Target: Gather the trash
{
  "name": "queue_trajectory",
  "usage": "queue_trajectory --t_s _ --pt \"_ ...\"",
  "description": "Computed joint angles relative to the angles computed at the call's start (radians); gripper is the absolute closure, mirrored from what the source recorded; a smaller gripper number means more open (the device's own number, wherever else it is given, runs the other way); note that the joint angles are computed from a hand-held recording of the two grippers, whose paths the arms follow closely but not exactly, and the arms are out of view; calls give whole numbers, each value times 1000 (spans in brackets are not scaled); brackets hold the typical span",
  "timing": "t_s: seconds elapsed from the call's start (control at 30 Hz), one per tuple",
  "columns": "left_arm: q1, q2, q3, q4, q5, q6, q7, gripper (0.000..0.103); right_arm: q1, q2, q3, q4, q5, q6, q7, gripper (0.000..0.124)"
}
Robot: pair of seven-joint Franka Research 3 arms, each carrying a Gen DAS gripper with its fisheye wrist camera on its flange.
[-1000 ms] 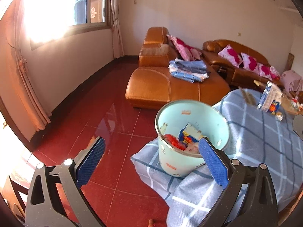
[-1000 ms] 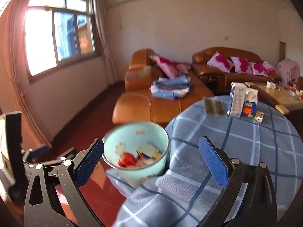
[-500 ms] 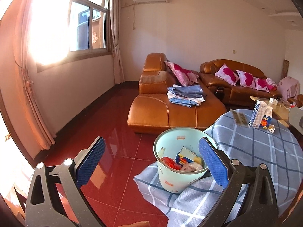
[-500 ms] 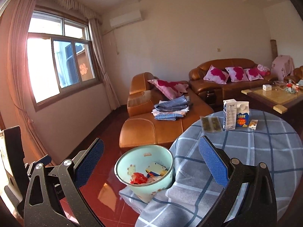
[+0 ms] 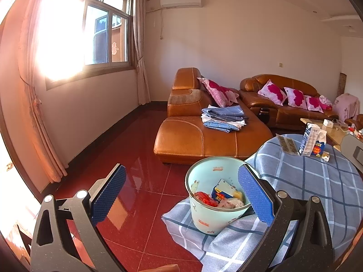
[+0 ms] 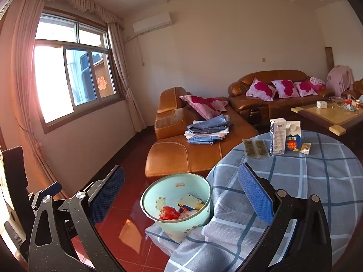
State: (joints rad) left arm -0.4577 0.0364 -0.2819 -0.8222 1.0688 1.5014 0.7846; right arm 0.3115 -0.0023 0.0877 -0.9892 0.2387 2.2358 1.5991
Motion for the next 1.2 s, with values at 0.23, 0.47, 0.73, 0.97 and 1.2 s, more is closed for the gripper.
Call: queue_trajectory --t_s 0.23,0.47,0.73,0.97,1.2 --pt "-4 -4 -1 -8 8 4 -6 6 0 -9 0 -12 -7 16 12 26" --pt "-13 4 -8 6 31 2 -2 6 -1 -23 1 -31 -12 34 18 26" --pt "-26 9 3 15 30 1 1 6 -2 -29 0 -41 -3 37 13 26" --pt "-27 5 1 9 34 -2 -3 6 -4 -38 0 -54 -1 39 15 26" --pt "-17 -11 -7 -20 48 23 -11 6 -7 -50 0 -74 -8 56 17 26"
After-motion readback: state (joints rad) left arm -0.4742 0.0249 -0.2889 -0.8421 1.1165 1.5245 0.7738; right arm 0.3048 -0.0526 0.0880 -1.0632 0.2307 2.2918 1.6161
